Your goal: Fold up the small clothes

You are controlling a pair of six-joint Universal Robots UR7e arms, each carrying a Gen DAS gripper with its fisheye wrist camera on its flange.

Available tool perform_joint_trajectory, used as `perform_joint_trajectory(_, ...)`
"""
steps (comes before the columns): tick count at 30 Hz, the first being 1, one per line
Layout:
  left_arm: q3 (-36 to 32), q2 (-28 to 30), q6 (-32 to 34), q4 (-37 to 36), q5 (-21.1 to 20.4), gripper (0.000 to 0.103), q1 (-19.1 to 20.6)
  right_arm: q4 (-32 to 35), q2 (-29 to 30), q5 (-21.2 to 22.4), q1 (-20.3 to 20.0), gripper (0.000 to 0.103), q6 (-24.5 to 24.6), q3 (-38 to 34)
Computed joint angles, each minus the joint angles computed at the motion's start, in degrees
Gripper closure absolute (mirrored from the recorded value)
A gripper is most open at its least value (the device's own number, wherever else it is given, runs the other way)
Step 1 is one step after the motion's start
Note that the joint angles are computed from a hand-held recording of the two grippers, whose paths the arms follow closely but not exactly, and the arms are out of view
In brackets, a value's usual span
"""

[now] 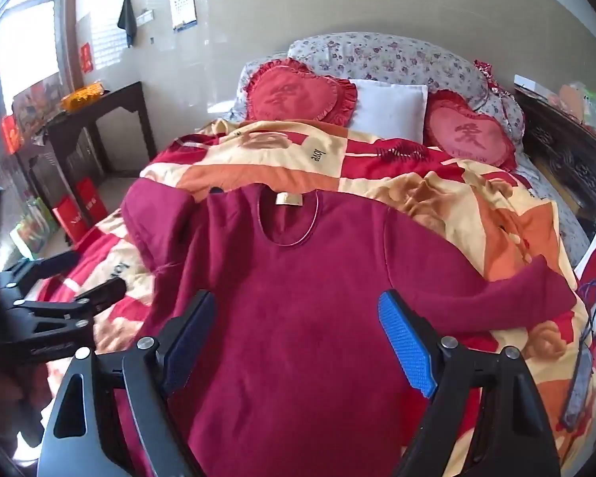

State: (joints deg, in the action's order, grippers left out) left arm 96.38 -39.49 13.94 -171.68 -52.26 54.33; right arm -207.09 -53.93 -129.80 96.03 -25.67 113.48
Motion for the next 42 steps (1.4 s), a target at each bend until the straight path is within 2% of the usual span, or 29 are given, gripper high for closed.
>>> perform_joint_trajectory(3, -1.37, 1.48, 0.01, 0.07, 0.72, 0.005, 0.43, -1.79, 4.14, -1.35, -0.58, 0.035, -0.26, -2.65)
perform_joint_trajectory(5, -2.73, 2.4, -0.84, 1.53, 0.48, 0.005, 0.87, -4.66, 5.31, 1.97, -3.63, 0.035, -1.08, -2.76)
perform_joint_trajectory(6, -3.18, 2.74, -1.06, 1.85, 0.33, 0.005, 1.03, -3.66, 5.65, 2.15, -3.87, 0.035, 0.73, -3.22)
perform_joint_trajectory(7, -3.63, 3.23, -1.21, 1.89, 0.35, 0.005, 1.17, -3.35, 6.67, 1.26, -3.4, 0.035, 1.81, -4.21)
perform_joint_trajectory(10, -5.05, 4.63, -1.57, 2.24, 0.45, 0.005, 1.35, -4.47, 7.52, 0.12, -4.34, 0.035, 0.83, -5.56)
perform_joint_trajectory(13, -6.1, 5.66, -2.07, 3.19, 0.14, 0.005, 1.48, -4.63, 7.49, -1.08, -5.19, 0.035, 2.26, -5.36)
perform_joint_trajectory(16, -6.98, 6.77, -1.87, 3.37, 0.64, 0.005, 1.43, -6.61, 7.59, 1.51, -6.58, 0.035, 2.37, -5.62)
perform_joint_trajectory(18, -7.64, 7.37, -1.98, 3.73, 0.68, 0.005, 1.48, -6.5, 7.42, 1.51, -6.97, 0.035, 2.55, -5.66)
perform_joint_trajectory(20, -8.29, 7.95, -2.09, 4.02, 0.87, 0.005, 1.56, -5.32, 7.26, 0.21, -7.04, 0.035, 3.14, -5.6)
perform_joint_trajectory(25, -9.61, 9.09, -2.73, 5.12, 1.22, 0.005, 1.79, -3.77, 7.78, 0.17, -7.46, 0.035, 4.58, -6.17)
perform_joint_trajectory(33, -11.58, 10.21, -4.27, 7.01, 0.6, 0.005, 2.19, -4.18, 8.64, 0.96, -8.08, 0.035, 4.39, -7.17)
perform_joint_trajectory(42, -12.82, 10.66, -5.12, 8.81, -0.8, 0.005, 2.36, -1.83, 8.53, 1.98, -9.05, 0.035, 6.83, -7.88)
